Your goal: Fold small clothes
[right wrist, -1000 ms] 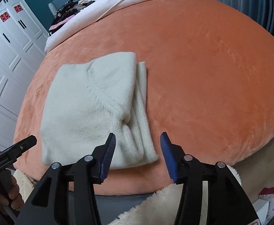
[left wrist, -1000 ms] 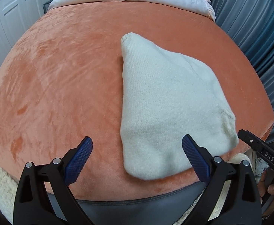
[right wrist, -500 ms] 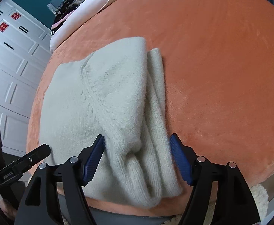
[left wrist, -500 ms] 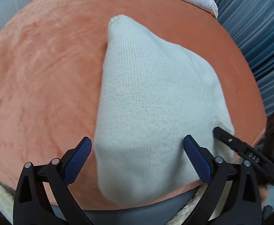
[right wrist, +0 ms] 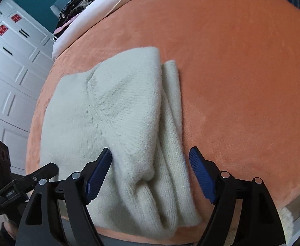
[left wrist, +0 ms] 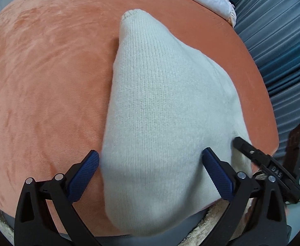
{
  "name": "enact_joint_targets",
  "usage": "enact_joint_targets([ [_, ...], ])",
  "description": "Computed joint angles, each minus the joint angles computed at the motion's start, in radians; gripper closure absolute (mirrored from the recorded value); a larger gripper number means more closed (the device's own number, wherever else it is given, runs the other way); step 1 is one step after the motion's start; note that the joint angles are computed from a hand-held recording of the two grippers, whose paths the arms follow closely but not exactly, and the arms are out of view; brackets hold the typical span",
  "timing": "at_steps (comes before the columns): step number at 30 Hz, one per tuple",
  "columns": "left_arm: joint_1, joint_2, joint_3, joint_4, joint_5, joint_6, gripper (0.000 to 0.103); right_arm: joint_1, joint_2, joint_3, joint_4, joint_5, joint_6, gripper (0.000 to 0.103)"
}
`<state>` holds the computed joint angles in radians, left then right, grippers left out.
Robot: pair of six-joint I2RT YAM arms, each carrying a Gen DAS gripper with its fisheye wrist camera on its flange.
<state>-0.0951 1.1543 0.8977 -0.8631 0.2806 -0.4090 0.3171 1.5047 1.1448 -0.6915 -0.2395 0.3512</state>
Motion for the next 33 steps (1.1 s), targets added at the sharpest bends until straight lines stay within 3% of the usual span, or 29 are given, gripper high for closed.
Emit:
enact_joint_targets([
  [3,0.013,-0.063,-0.008,-0.04,-0.017,0.022,0.005,0.002,-0.067,-0.029,-0.028,-0.007,-0.038,0.031],
  [5,0.033,-0.093,-0.011,-0.069,-0.023,0.024,0.005,-0.012,-0.059,-0.045,-0.05,-0.054,-0.047,0.047],
  [8,0.097,-0.135,-0.012,-0.12,-0.023,0.039,0.005,0.012,-0.05,-0.03,-0.058,-0.04,-0.07,0.082],
  [9,0.12,-0.152,-0.008,-0.14,-0.025,0.044,0.005,0.03,-0.047,0.002,-0.072,-0.031,-0.078,0.086],
  [16,0.351,-0.275,0.044,-0.292,0.022,0.167,0.005,0.06,-0.174,0.218,-0.047,-0.262,-0.043,0.091],
  [19,0.379,-0.298,0.032,-0.314,0.041,0.182,0.005,0.018,-0.178,0.109,-0.048,-0.104,-0.069,0.091],
  [21,0.368,-0.289,0.017,-0.321,0.064,0.195,0.005,-0.038,-0.066,0.012,-0.058,-0.018,-0.091,0.091],
  [23,0.309,-0.29,0.013,-0.339,0.067,0.216,0.005,-0.104,-0.042,-0.076,-0.006,-0.102,-0.021,0.091],
  [25,0.152,-0.311,-0.001,-0.342,0.013,0.197,0.005,-0.144,-0.072,-0.074,0.009,-0.212,0.03,0.091],
  [29,-0.198,-0.305,-0.057,-0.282,-0.198,0.065,0.005,-0.081,-0.037,0.142,-0.089,-0.238,0.032,0.09],
  [31,-0.252,-0.294,-0.088,-0.233,-0.278,0.013,0.006,-0.04,-0.003,0.27,-0.127,-0.291,0.042,0.09],
  [33,-0.213,-0.307,-0.113,-0.185,-0.292,-0.014,0.006,0.02,0.042,0.402,-0.174,-0.304,0.025,0.09],
])
